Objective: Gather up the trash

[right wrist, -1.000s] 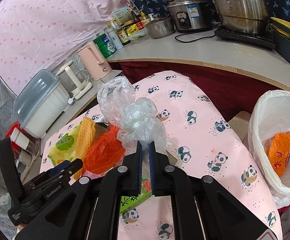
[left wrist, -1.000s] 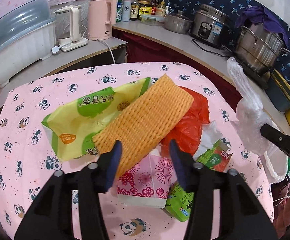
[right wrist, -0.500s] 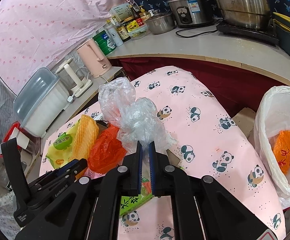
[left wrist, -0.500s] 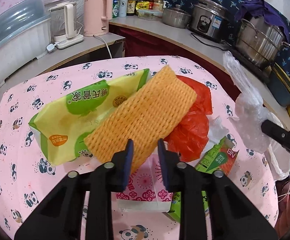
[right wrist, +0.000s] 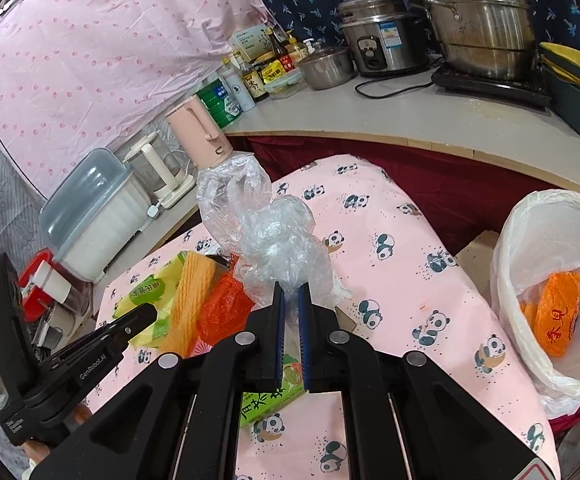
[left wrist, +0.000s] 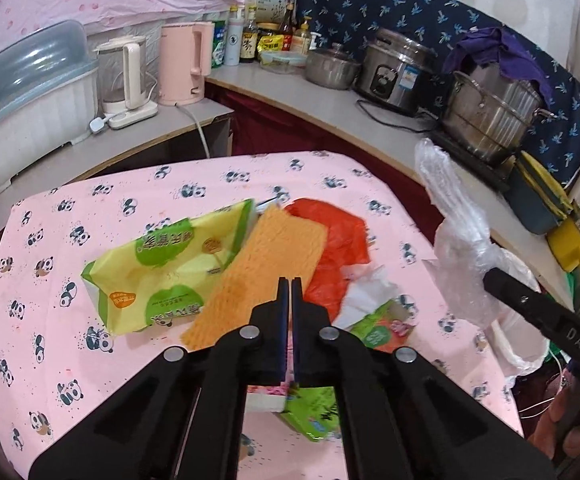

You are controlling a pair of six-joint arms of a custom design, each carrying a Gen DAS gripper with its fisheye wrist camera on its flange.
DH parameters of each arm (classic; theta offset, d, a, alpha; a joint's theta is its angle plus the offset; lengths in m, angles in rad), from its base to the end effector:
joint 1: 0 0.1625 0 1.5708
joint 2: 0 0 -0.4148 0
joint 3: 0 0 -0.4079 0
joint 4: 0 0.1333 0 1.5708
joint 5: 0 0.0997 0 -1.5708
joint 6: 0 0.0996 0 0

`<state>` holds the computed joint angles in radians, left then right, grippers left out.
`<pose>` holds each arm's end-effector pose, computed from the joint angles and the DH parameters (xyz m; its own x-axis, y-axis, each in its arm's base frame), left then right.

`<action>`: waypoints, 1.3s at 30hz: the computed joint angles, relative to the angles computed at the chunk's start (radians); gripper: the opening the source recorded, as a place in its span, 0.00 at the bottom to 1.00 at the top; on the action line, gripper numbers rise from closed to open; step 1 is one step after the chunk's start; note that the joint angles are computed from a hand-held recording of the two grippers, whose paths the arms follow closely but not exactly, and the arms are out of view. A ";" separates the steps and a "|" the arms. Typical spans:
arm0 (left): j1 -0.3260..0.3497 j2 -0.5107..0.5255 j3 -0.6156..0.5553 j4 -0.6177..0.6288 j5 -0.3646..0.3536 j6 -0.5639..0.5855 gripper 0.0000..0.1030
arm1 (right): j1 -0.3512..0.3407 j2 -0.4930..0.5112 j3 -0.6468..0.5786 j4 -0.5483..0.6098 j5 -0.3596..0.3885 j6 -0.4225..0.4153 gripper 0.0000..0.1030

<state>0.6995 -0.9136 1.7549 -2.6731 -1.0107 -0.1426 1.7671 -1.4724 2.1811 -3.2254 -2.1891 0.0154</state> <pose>-0.3724 -0.5567 0.1310 -0.7488 0.4659 -0.4714 0.6393 0.6953 -0.3284 0.1667 -0.4507 0.3432 -0.8926 0.3110 0.3266 -0.1004 0.5691 -0.8161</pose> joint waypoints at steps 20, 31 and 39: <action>0.013 0.029 0.036 0.048 0.095 -0.056 0.56 | -0.067 -0.108 0.074 0.012 0.045 0.013 0.07; 0.060 0.056 0.005 0.035 0.107 -0.018 0.13 | -0.096 -0.067 0.058 0.016 0.068 0.020 0.07; 0.016 0.036 0.001 -0.010 0.101 -0.012 0.09 | -0.084 -0.079 0.065 0.011 0.069 0.013 0.07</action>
